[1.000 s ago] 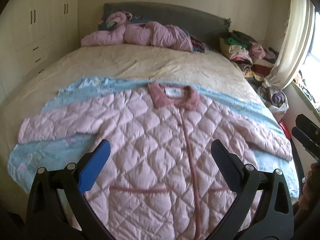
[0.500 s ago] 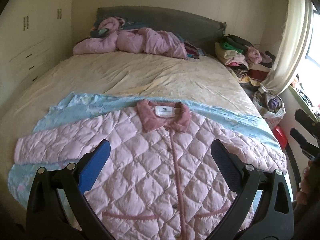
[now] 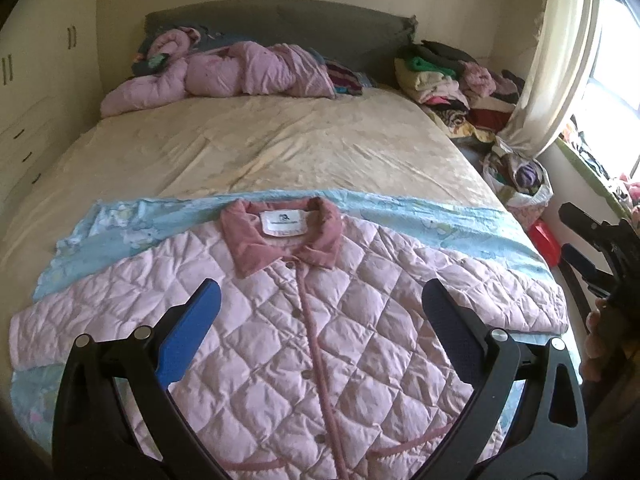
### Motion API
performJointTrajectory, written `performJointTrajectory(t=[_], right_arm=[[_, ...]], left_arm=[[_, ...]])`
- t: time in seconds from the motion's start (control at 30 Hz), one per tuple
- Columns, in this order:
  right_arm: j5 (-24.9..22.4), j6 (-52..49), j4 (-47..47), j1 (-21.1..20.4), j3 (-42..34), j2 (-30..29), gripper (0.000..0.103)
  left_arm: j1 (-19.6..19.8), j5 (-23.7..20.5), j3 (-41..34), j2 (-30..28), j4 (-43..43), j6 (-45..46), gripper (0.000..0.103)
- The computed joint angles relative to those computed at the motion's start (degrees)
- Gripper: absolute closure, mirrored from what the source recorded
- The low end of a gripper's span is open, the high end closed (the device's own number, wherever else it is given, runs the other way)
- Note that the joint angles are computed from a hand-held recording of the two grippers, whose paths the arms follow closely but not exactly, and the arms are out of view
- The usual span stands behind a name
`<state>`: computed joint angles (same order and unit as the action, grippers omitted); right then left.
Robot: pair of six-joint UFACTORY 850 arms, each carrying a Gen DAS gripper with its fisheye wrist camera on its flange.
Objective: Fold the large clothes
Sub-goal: 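Move the right gripper to a pink jacket sleeve and grasp its cuff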
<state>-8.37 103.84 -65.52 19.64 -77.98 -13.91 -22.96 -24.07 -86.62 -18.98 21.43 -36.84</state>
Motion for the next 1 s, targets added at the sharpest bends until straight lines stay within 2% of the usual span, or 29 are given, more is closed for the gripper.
performJointTrajectory(t=[0.13,0.5,0.73,1.0], right_arm=[[-0.5,-1.7,2.0,-1.8,0.9,-0.8,0.004],[-1.6,2.4,1.7,-6.4,5.2,-2.5,0.004],[-3.1,12.5,-4.3,-8.8,8.4,-2.9,0.004],[-4.7,19.1,-5.6,-12.1,11.4,-3.2,0.004]], left_arm=[[-0.1,0.0,-1.0,-2.1,-2.5,2.0,0.009],[-0.9,-1.7,-2.5,-6.7,-2.6,1.8,0.009],[-1.6,-1.9,-3.2,-9.4,-2.9,2.0,0.009],[-2.0,-0.8,-3.2,-11.3,-5.9,4.8,0.009]])
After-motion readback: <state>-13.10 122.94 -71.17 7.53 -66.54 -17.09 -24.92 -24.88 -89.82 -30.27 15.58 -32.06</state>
